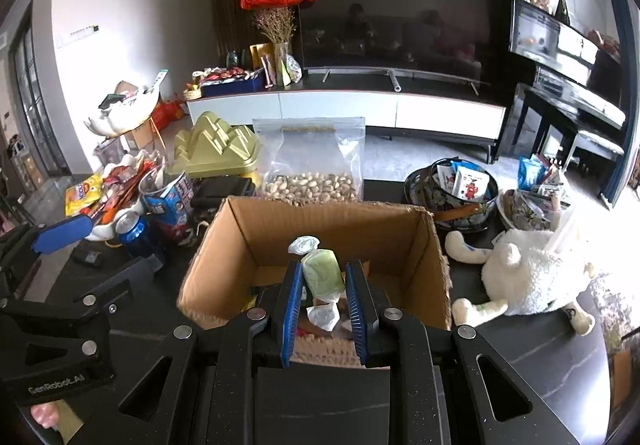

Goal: Organize snacks

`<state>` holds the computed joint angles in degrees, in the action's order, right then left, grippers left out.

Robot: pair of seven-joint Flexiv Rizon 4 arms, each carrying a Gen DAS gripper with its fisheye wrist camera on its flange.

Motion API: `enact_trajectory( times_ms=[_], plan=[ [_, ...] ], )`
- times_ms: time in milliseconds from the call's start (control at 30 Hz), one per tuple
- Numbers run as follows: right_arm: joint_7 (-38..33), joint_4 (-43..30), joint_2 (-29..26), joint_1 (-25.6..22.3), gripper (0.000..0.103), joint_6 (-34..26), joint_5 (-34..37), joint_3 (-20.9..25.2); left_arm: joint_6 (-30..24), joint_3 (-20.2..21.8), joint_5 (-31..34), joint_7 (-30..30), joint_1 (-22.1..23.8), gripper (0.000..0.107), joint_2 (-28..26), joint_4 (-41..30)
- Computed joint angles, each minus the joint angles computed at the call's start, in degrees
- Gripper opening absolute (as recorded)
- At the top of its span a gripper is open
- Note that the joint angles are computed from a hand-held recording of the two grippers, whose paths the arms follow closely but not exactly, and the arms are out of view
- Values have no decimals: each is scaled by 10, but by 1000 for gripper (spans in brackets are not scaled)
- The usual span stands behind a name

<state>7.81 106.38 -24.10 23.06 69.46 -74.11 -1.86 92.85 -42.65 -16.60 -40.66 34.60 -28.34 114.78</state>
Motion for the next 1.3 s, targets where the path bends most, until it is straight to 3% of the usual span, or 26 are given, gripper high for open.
enact_trajectory(
  times_ms=[200,267,400,433,767,1100,1300],
  plan=[
    [-40,-29,-22,6,26,-5,48,-1,-5,34,-12,-7,-30,88,-10,-26],
    [-47,-31,-21,16,49,-25,63,-3,2,46,-12,-8,-39,88,-13,-30],
    [-70,-28,-17,30,54,-64,79,1,23,46,3,-15,-32,89,-14,-20],
    [-74,-26,-15,30,59,-68,86,3,24,39,8,-17,-24,89,-13,-17],
    [23,39,40,32,76,-78,2,14,91,-82,98,-65,111,99,6,69],
    [137,110,112,26,87,-188,-99,78,147,-237,223,-150,301,103,10,161],
    [201,150,143,31,91,-228,-147,110,189,-275,295,-198,375,103,14,209]
  ],
)
